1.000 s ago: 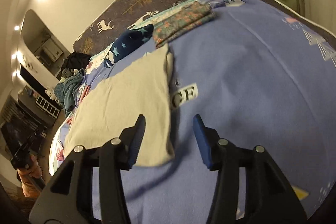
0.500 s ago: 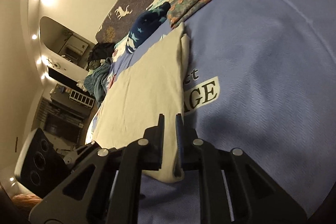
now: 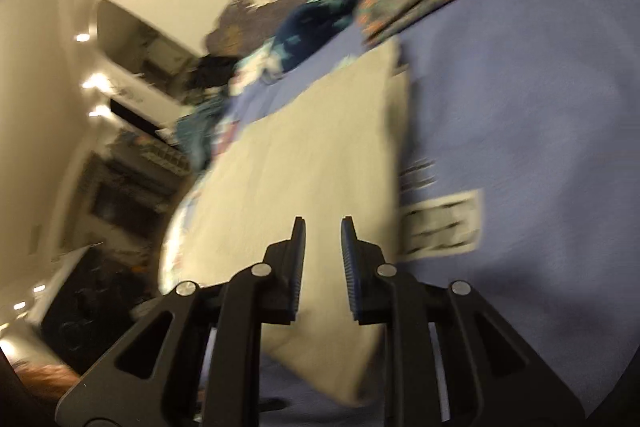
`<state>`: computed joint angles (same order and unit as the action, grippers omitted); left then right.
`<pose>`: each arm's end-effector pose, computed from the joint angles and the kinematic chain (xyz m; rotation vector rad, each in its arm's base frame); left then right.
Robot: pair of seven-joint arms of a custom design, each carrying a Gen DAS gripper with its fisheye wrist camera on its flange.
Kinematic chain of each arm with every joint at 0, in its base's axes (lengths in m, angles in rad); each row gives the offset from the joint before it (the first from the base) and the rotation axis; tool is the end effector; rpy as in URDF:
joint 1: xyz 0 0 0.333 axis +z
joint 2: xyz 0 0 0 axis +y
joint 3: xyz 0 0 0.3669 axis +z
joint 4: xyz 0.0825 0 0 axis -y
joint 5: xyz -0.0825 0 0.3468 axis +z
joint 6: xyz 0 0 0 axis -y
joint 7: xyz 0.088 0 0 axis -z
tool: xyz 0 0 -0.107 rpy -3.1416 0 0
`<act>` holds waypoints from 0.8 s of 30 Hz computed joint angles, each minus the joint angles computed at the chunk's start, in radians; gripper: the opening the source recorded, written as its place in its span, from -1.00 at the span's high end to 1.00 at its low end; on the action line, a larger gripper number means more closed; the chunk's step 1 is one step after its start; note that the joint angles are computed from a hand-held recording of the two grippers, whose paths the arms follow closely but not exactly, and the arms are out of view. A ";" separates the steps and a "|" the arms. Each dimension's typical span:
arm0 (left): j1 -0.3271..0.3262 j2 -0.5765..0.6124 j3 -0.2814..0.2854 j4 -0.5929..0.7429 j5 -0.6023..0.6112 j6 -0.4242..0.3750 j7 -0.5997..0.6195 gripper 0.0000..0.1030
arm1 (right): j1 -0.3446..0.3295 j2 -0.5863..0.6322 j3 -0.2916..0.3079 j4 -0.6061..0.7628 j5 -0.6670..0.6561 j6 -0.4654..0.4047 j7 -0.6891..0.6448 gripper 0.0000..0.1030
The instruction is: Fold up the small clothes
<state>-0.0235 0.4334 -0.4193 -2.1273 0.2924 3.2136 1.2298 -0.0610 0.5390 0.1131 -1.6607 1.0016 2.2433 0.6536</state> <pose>0.5600 -0.2639 0.3778 -1.6410 2.2363 -0.9802 0.6872 0.0466 0.3792 -1.8733 1.3739 0.3221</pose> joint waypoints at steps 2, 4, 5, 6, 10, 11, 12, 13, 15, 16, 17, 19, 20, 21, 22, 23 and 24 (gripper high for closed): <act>0.014 0.016 -0.020 0.013 -0.001 -0.007 0.005 -0.30 | -0.020 0.039 0.001 0.045 -0.034 -0.107 0.065 0.54; 0.028 0.023 -0.040 0.018 -0.001 -0.015 0.014 -0.31 | -0.051 0.076 0.018 0.089 -0.012 -0.256 0.066 0.54; 0.024 0.026 -0.036 0.024 -0.002 -0.020 0.016 -0.36 | -0.059 0.065 0.029 0.074 0.001 -0.258 0.036 0.54; 0.013 0.025 -0.025 0.028 -0.005 -0.025 0.013 -0.38 | -0.060 0.052 0.031 0.063 0.015 -0.260 0.002 0.54; -0.017 0.031 0.006 0.060 -0.030 -0.052 0.001 -0.38 | -0.054 0.046 0.019 0.082 0.033 -0.310 -0.010 0.54; -0.011 0.033 0.001 0.061 -0.037 -0.045 0.000 -0.38 | -0.045 0.037 0.011 0.077 0.025 -0.299 -0.014 0.54; 0.006 0.037 -0.017 0.062 -0.045 -0.039 0.003 -0.38 | -0.039 0.029 0.006 0.072 0.019 -0.294 -0.020 0.54; 0.010 0.040 -0.021 0.065 -0.047 -0.036 0.004 -0.38 | -0.034 0.036 0.004 0.087 0.012 -0.302 -0.014 0.54; -0.013 0.045 0.005 0.077 -0.047 -0.038 -0.005 -0.38 | -0.030 0.053 0.002 0.109 0.001 -0.332 0.020 0.54; -0.024 0.050 0.017 0.089 -0.051 -0.047 -0.012 -0.38 | -0.033 0.071 0.004 0.131 -0.004 -0.363 0.046 0.53; -0.027 0.055 0.020 0.098 -0.060 -0.058 -0.022 -0.38 | -0.029 0.091 0.008 0.157 -0.008 -0.384 0.075 0.51; 0.004 0.068 -0.014 0.108 -0.088 -0.079 -0.033 -0.38 | -0.023 0.124 0.017 0.202 -0.032 -0.448 0.126 0.36; 0.037 0.078 -0.050 0.113 -0.107 -0.094 -0.030 -0.30 | -0.014 0.123 0.016 0.204 -0.043 -0.446 0.135 0.30; 0.055 0.085 -0.066 0.113 -0.123 -0.097 -0.030 0.02 | -0.010 0.118 0.014 0.203 -0.055 -0.449 0.138 0.21; 0.063 0.089 -0.068 0.114 -0.134 -0.105 -0.032 0.27 | -0.007 0.116 0.014 0.206 -0.064 -0.454 0.137 0.16; 0.076 0.094 -0.079 0.116 -0.143 -0.117 -0.025 0.85 | -0.006 0.117 0.015 0.214 -0.069 -0.457 0.137 0.15; 0.103 0.102 -0.102 0.118 -0.147 -0.130 -0.023 0.91 | -0.007 0.113 0.013 0.218 -0.070 -0.450 0.132 0.13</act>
<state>0.0796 0.5351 -0.5215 -2.0098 0.1451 3.0831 1.2065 -0.0676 0.6518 0.1265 -1.4423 0.9320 1.7931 0.7858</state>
